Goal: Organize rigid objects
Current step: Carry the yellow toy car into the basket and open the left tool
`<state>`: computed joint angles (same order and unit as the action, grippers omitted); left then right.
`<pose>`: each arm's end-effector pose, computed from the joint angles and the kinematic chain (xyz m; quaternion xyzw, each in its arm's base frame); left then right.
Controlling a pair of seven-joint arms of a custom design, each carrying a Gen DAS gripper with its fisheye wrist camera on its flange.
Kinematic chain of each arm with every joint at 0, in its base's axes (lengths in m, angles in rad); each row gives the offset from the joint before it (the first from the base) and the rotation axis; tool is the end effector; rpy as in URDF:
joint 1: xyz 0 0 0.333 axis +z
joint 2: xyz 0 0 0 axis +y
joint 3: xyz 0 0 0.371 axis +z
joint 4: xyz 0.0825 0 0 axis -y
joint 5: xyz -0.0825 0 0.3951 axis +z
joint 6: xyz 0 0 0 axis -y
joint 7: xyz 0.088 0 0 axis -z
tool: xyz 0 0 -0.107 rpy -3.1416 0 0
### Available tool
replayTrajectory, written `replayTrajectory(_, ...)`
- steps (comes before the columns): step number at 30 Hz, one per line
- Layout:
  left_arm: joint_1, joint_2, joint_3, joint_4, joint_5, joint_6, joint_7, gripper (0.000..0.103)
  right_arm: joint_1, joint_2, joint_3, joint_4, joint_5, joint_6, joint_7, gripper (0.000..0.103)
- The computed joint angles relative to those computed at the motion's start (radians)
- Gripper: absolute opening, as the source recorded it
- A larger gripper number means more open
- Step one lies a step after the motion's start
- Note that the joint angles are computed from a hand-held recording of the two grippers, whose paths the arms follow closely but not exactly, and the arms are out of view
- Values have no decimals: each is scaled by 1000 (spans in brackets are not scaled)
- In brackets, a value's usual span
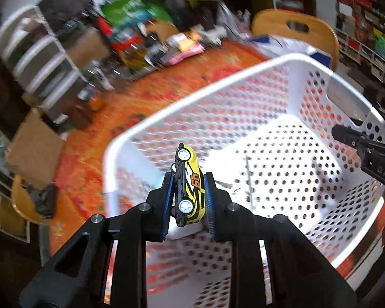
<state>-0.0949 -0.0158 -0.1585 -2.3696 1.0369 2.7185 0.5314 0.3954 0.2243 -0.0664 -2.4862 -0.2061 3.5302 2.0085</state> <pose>0.4981 -0.1615 0.4036 -0.6331 0.7032 -0.1162 0.3021 0.5016 0.1987 0.3420 -0.6883 0.6079 -0.1628 0.3609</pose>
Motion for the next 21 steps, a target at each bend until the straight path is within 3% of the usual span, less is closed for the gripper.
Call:
replayTrajectory(4, 5, 92, -2, 60, -332, 5, 283, 21, -24, 2, 15, 3, -35, 1, 19, 41)
replayTrajectory(7, 21, 131, -11, 82, -489, 3, 418, 21, -35, 5, 21, 6, -54, 4, 33, 42)
replayTrajectory(10, 29, 156, -23, 101, -582, -9, 505, 21, -48, 6, 28, 6, -79, 10, 49, 43)
replayTrajectory(14, 27, 159, -9, 97, -582, -4, 513, 23, -48, 6, 25, 6, -86, 12, 55, 44)
replayTrajectory(16, 27, 156, -11, 93, -594, -1, 521, 33, -47, 6, 24, 6, -87, 12, 56, 44)
replayTrajectory(18, 23, 138, -5, 81, -576, 11, 504, 63, -45, 6, 23, 6, -86, 11, 55, 44)
replayTrajectory(21, 14, 106, 15, 58, -483, 46, 432, 90, -45, 5, 21, 7, -86, 4, 55, 44)
